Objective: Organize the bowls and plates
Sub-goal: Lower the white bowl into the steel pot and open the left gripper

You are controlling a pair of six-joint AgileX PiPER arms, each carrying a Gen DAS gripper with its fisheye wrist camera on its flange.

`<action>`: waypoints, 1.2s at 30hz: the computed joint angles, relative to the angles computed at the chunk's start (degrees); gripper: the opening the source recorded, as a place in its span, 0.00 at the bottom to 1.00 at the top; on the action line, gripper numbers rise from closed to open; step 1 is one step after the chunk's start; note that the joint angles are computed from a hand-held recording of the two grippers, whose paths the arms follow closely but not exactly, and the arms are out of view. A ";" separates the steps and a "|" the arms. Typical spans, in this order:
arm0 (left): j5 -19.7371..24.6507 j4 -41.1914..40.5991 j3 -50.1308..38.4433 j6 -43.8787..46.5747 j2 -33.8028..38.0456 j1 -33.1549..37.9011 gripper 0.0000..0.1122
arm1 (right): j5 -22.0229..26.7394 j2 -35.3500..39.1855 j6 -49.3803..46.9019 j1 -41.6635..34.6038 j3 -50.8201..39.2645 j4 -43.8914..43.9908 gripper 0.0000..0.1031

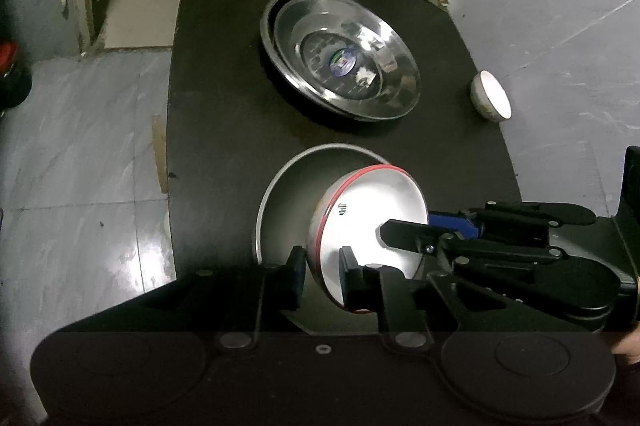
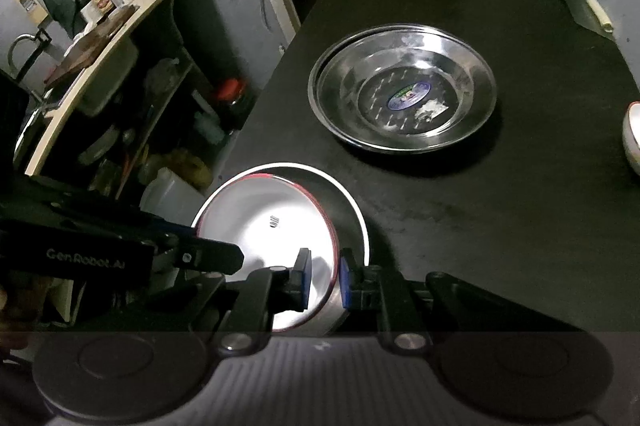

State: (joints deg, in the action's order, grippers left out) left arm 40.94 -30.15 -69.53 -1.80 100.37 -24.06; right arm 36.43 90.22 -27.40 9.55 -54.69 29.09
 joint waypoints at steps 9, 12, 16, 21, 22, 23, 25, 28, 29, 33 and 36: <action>-0.16 2.02 0.27 -4.16 0.41 -0.24 0.17 | 1.46 2.50 -2.25 -0.91 -1.44 1.32 0.16; -0.38 2.39 0.29 -5.00 0.49 -0.42 0.17 | 1.23 2.90 -2.96 -0.85 -1.57 1.50 0.16; -0.84 3.32 0.37 -6.06 0.38 -0.71 0.17 | 1.26 2.98 -4.00 -1.06 -1.51 2.17 0.16; -1.81 4.29 0.89 -6.87 -0.34 -0.89 0.20 | 1.24 2.11 -5.67 -1.83 -0.80 3.56 0.16; -1.90 4.38 0.97 -7.02 -0.44 -0.87 0.20 | 1.23 1.94 -6.30 -2.11 -0.59 4.15 0.16; -2.01 4.46 0.97 -7.21 -0.50 -0.88 0.20 | 1.21 1.73 -6.89 -2.36 -0.35 4.73 0.16; -2.23 5.26 1.11 -7.95 -1.00 -1.08 0.21 | 1.14 1.19 -8.58 -3.03 0.32 6.39 0.16; -2.25 6.77 0.83 -9.24 -1.46 -1.41 0.24 | 0.95 0.52 -10.63 -3.68 1.19 8.66 0.16; -2.07 7.54 0.51 -9.83 -1.46 -1.56 0.24 | 0.87 0.28 -11.46 -3.97 1.56 9.53 0.16; -1.41 9.07 -0.63 -10.63 -1.54 -1.95 0.24 | 0.46 -0.42 -14.43 -5.30 2.84 13.20 0.17; -1.02 8.01 -1.79 -8.69 -1.45 -1.57 0.25 | 0.25 -1.11 -18.07 -6.94 4.16 17.25 0.19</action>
